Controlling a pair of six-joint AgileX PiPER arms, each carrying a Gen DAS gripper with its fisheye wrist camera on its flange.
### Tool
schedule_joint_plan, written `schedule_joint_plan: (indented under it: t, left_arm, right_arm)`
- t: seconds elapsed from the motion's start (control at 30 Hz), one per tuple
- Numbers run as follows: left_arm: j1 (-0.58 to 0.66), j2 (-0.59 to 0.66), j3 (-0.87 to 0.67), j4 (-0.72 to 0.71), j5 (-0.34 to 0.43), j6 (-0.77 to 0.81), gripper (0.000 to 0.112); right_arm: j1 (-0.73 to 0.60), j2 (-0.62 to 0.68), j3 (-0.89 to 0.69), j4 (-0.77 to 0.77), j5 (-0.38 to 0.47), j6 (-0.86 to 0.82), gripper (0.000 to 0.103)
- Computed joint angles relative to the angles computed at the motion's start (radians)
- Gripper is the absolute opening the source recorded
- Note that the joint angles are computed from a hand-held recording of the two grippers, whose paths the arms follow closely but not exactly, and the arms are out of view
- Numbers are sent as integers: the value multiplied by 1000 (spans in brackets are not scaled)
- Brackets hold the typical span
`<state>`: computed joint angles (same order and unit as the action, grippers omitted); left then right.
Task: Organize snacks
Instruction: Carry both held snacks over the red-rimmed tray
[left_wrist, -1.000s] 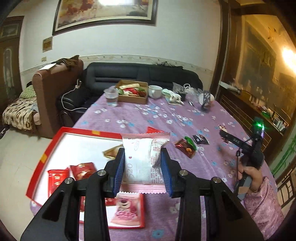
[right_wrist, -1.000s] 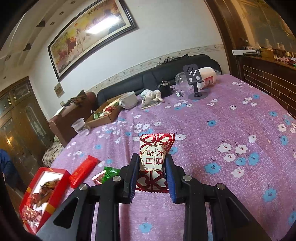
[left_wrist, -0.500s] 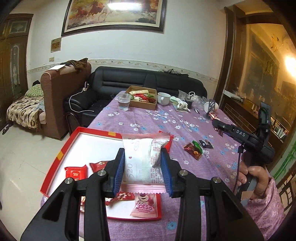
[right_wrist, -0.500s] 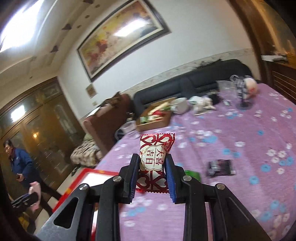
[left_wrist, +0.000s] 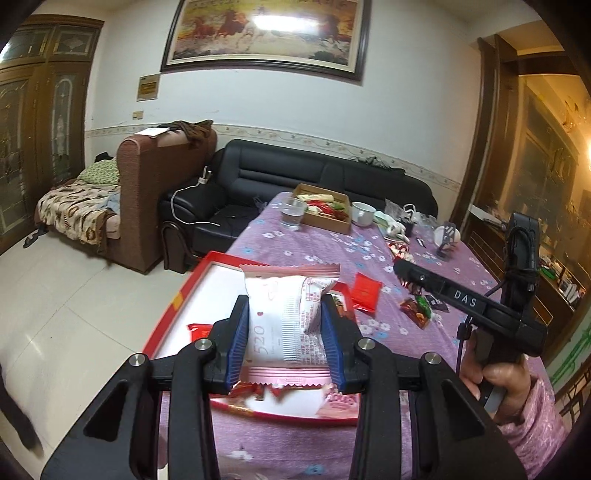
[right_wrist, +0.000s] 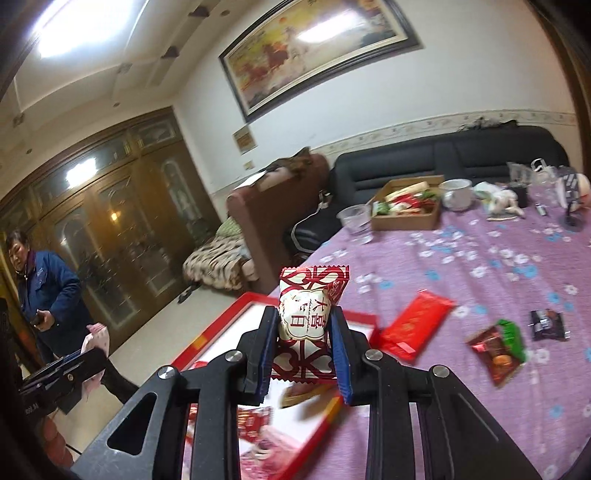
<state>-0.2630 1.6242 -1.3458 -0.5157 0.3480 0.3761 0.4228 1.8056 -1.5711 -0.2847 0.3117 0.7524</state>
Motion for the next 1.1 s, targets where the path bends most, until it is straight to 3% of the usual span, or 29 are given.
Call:
schedule_joint_plan:
  t: [0.47,0.63,0.87,1.0,1.1]
  left_arm:
    - [64,-11,46,-50,-31,24,35]
    - [80,-10,53,22,-39,-56,35]
    - [82,2,47,227,-51,-270,35]
    - [84,23,27,299,-47,-352,35]
    - [88,36,18,281,-55,-325,35]
  right_arm:
    - [92,154,-226,158,97,-208,28]
    - [84,215,-304,263,129,-295,28]
    - [79,295,-421,389,168,-421,28]
    - [68,296,-404,462,151,-483,28]
    - [52,264,-335,500,119,-505,28]
